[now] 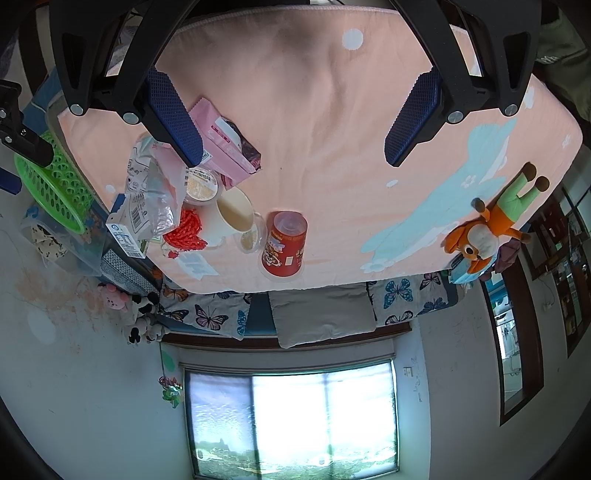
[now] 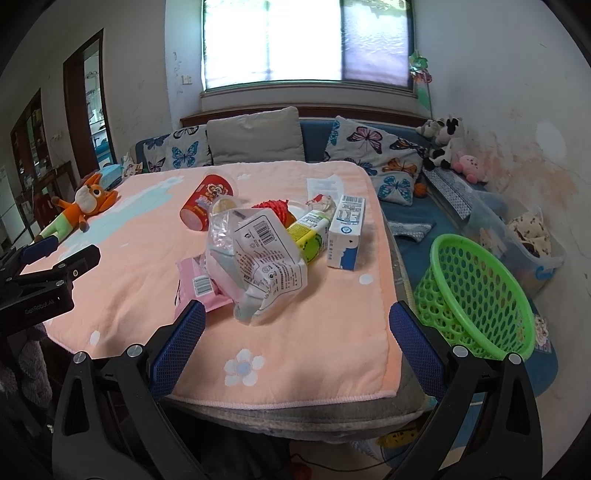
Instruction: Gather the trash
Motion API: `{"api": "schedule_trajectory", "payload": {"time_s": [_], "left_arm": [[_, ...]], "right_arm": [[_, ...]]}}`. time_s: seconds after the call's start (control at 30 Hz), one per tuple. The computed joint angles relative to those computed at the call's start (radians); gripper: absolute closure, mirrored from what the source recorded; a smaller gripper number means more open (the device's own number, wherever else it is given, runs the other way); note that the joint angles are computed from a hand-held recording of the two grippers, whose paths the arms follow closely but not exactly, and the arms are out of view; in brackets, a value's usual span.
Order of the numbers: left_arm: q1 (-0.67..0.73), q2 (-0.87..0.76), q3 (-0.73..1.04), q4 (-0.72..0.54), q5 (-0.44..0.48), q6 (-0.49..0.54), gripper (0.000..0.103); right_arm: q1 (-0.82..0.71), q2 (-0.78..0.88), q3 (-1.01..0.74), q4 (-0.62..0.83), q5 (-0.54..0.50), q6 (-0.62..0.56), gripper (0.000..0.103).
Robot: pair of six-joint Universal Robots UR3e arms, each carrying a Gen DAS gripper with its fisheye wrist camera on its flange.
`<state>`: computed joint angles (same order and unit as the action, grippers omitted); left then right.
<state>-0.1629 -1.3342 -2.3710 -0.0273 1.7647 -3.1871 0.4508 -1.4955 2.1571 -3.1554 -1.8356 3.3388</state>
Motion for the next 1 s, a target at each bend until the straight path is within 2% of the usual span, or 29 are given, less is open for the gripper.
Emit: {"api": "schedule_trajectory", "payload": {"time_s": [0.6,1.0], "left_arm": [[0.059,-0.094,0.074,0.016,-0.033,0.028,0.007],[0.118,-0.139,0.117,0.000,-0.065,0.045,0.007]], "right_arm": [[-0.044,0.056,-0.069,0.015,0.067,-0.044,0.004],[-0.064,0.206,-0.225,0.033,0.154,-0.113,0.004]]}}
